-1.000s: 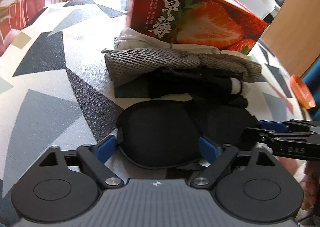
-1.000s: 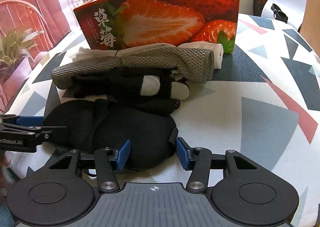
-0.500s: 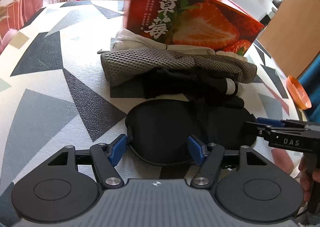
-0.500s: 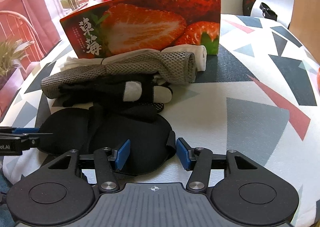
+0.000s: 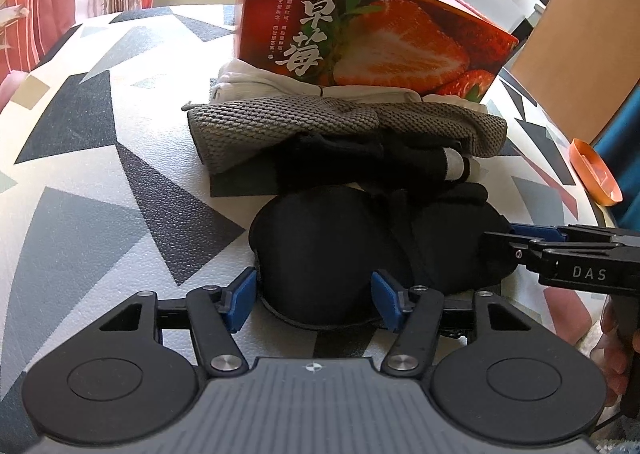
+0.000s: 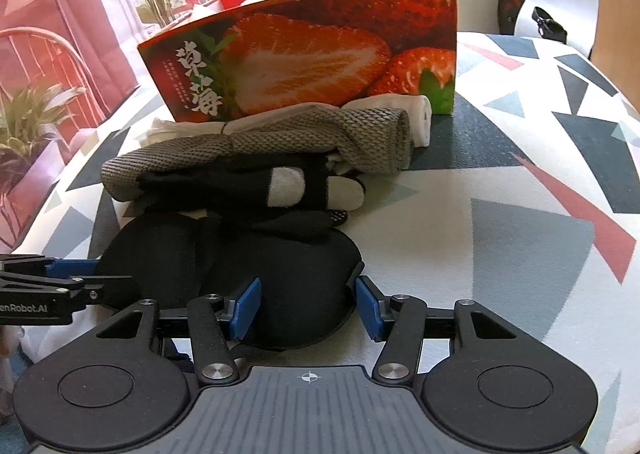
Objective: Organize soft objects
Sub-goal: 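Close the left gripper on the eye mask while the right gripper grips it too, then lift the black eye mask and carry it over the red box with both grippers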
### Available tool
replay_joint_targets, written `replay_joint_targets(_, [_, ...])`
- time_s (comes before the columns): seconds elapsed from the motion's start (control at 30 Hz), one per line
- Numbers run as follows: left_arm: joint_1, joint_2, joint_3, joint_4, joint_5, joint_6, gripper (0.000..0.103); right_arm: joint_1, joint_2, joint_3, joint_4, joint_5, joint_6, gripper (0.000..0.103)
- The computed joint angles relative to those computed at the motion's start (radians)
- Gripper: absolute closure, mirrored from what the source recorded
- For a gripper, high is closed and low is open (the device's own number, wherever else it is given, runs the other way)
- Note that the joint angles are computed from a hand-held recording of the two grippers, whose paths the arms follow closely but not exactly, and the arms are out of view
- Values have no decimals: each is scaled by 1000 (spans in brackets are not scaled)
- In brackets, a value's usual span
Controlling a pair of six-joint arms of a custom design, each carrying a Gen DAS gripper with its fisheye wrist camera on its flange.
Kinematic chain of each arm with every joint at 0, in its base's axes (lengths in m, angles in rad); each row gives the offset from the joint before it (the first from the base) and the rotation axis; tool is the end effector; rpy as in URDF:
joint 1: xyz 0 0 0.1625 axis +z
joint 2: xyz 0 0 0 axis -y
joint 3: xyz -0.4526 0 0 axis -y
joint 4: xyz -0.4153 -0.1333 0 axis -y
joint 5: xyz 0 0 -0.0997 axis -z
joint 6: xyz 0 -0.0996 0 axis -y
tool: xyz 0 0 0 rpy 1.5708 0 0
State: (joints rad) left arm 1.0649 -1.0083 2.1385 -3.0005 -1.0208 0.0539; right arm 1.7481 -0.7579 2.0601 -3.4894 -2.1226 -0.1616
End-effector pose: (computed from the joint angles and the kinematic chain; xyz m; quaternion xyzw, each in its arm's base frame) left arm -0.0990 -0.5611 0.1180 0.2240 0.9258 -0.2001 0.2295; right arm 0.1802 -0.5461 0.0616 0.0732 -0.9176 0.2939 0.2573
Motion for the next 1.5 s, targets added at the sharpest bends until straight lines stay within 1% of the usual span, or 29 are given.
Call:
replay_joint_targets(0.23, [-3, 1, 4, -4, 2, 5, 39, -6, -4, 8, -38, 54, 3, 56])
replay_joint_targets(0.37, [-6, 2, 7, -6, 6, 5, 39, -12, -2, 9, -75, 78, -12, 58])
replay_joint_targets(0.43, [-4, 1, 7, -9, 2, 3, 39, -14, 2, 12, -93, 82, -26, 62])
replay_joint_targets(0.53, [0, -3, 7, -10, -6, -6, 39, -10, 6, 10, -91, 60, -49, 69])
replay_joint_targets(0.6, [1, -5, 8, -13, 0, -17, 47, -9, 5, 12, -97, 59, -54, 72])
replay_joint_targets(0.73, [-2, -12, 14, -27, 13, -36, 55, 1, 5, 18, -119, 55, -90, 75])
replay_joint_targets(0.83, [-7, -19, 25, -59, 17, -29, 63, 2, -5, 27, -123, 76, -102, 78])
replay_joint_targets(0.87, [-11, -21, 29, -70, 19, -24, 73, 3, -9, 31, -121, 83, -103, 79])
replay_joint_targets(0.9, [-13, -24, 33, -80, 15, -19, 77, 3, -17, 35, -113, 96, -100, 82])
replay_joint_targets(0.97, [-19, -31, 42, -99, 4, -12, 80, -8, -39, 47, -93, 146, -49, 85])
replay_joint_targets(1.03, [-24, -37, 48, -117, 0, -8, 80, -23, -64, 61, -82, 186, 10, 91])
replay_joint_targets(1.13, [-26, -48, 57, -145, -15, -11, 80, -30, -83, 79, -104, 208, 39, 93])
replay_joint_targets(1.3, [-45, -65, 79, -204, -32, 11, 82, -19, -104, 94, -142, 240, 17, 94])
replay_joint_targets(1.5, [-65, -81, 68, -245, -45, 38, 82, 12, -121, 61, -146, 251, -35, 94])
